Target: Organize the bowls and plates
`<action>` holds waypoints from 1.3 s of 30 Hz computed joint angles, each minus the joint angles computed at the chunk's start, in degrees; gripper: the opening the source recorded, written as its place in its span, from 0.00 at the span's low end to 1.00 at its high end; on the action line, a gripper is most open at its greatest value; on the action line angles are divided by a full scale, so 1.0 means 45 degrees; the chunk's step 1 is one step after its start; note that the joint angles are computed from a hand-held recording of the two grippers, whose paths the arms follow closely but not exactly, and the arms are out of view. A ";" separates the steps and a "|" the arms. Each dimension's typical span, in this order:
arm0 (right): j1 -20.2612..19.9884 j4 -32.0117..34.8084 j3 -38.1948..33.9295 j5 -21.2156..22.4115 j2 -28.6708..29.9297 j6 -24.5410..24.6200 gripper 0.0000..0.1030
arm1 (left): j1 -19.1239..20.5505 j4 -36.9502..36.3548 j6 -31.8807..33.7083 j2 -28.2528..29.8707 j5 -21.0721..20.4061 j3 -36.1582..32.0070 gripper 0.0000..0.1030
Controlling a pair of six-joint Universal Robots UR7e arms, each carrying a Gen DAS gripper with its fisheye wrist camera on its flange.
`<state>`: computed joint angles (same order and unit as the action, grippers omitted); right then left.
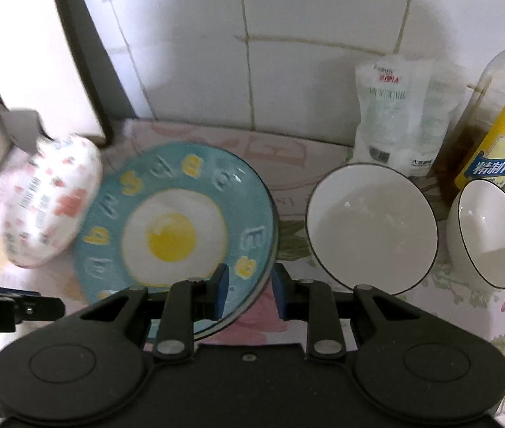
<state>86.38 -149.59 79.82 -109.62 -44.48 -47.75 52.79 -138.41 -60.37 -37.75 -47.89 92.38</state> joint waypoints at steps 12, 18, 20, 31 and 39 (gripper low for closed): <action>0.0738 0.2014 0.1764 0.1350 -0.2130 0.1784 0.41 | -0.1208 -0.0912 0.2271 -0.3563 0.1664 0.3728 0.29; 0.1094 0.0300 0.3680 0.1999 -0.2579 0.2829 0.42 | -0.1190 -0.1813 0.4321 -0.5104 0.2304 0.5178 0.29; 0.1195 -0.0153 0.4189 0.2256 -0.2659 0.3057 0.42 | -0.1103 -0.2558 0.5319 -0.5532 0.2335 0.5649 0.29; 0.1298 -0.4964 0.6141 0.2830 -0.1053 0.4077 0.54 | 0.0845 -0.6369 1.0171 -0.4980 0.1941 0.6018 0.37; 0.1069 -0.6125 0.5671 0.2068 0.0601 0.5197 0.54 | 0.2393 -0.9440 1.2646 -0.3509 0.0870 0.5276 0.43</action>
